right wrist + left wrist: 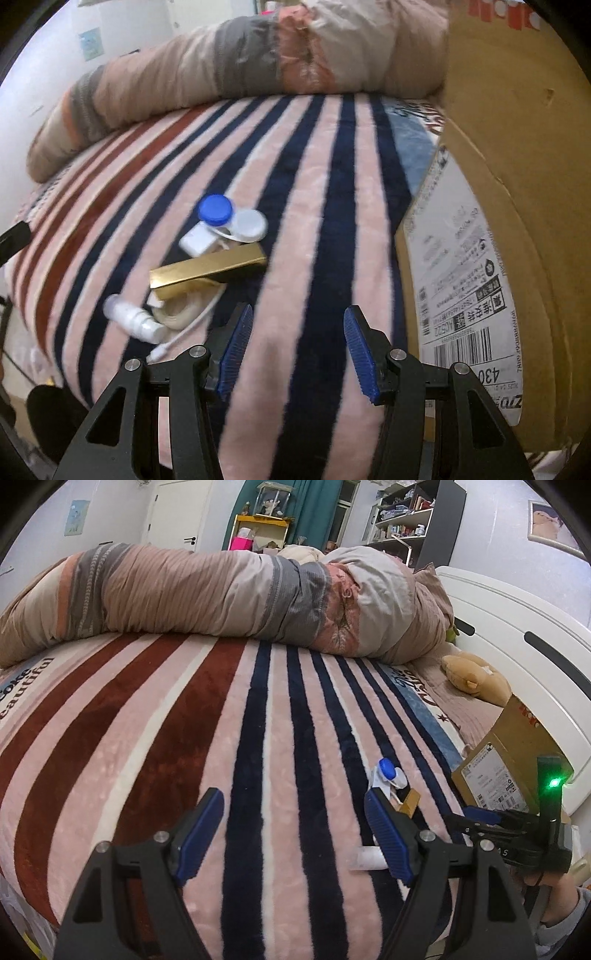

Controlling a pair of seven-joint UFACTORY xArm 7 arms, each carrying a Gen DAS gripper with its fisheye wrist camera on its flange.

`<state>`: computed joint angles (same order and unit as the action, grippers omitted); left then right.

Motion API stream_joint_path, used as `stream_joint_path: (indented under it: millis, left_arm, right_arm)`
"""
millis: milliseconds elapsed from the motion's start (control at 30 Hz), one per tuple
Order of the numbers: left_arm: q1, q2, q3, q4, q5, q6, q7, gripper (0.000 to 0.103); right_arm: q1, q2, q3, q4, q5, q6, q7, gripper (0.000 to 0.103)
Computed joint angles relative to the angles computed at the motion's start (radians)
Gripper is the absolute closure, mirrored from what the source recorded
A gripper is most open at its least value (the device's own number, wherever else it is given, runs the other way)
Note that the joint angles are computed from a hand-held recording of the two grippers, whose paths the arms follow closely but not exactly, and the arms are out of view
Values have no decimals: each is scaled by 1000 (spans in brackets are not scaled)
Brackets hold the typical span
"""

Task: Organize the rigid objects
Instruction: 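Move the right gripper to the gold box and grasp it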

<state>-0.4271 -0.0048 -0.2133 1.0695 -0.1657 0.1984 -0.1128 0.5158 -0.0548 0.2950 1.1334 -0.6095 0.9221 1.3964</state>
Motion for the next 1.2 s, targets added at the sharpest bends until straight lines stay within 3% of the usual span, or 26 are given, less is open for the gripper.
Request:
stream_joint_path:
  millis: [300, 367, 467, 567, 767, 833, 900, 1000, 1200]
  left_arm:
    - [10, 9, 5, -15, -111, -16, 98, 27]
    - [13, 8, 7, -19, -129, -19, 110, 27]
    - [17, 6, 9, -23, -147, -23, 122, 27]
    - [21, 4, 12, -27, -153, -23, 123, 27]
    - [25, 4, 13, -26, -144, -18, 112, 27]
    - [24, 0, 12, -28, -138, -17, 108, 27]
    - [23, -6, 12, -33, -119, -20, 91, 27]
    - [21, -14, 12, -39, -94, -24, 64, 27]
    - [11, -20, 6, -34, -38, -18, 22, 27]
  right_arm:
    - [-28, 92, -47, -2, 78, -372, -19, 48]
    - [-25, 134, -62, 26, 97, -417, -34, 47]
    - [-8, 180, -90, 62, 107, -455, -20, 45]
    - [14, 211, -122, 86, 107, -468, 42, 33]
    - [59, 273, -173, 167, 26, -389, 157, 33]
    - [74, 252, -182, 150, -15, -366, 188, 42]
    - [76, 247, -173, 152, -38, -336, 179, 67]
    - [62, 204, -155, 105, -36, -309, 134, 85]
    - [21, 115, -104, 22, -6, -253, 15, 89]
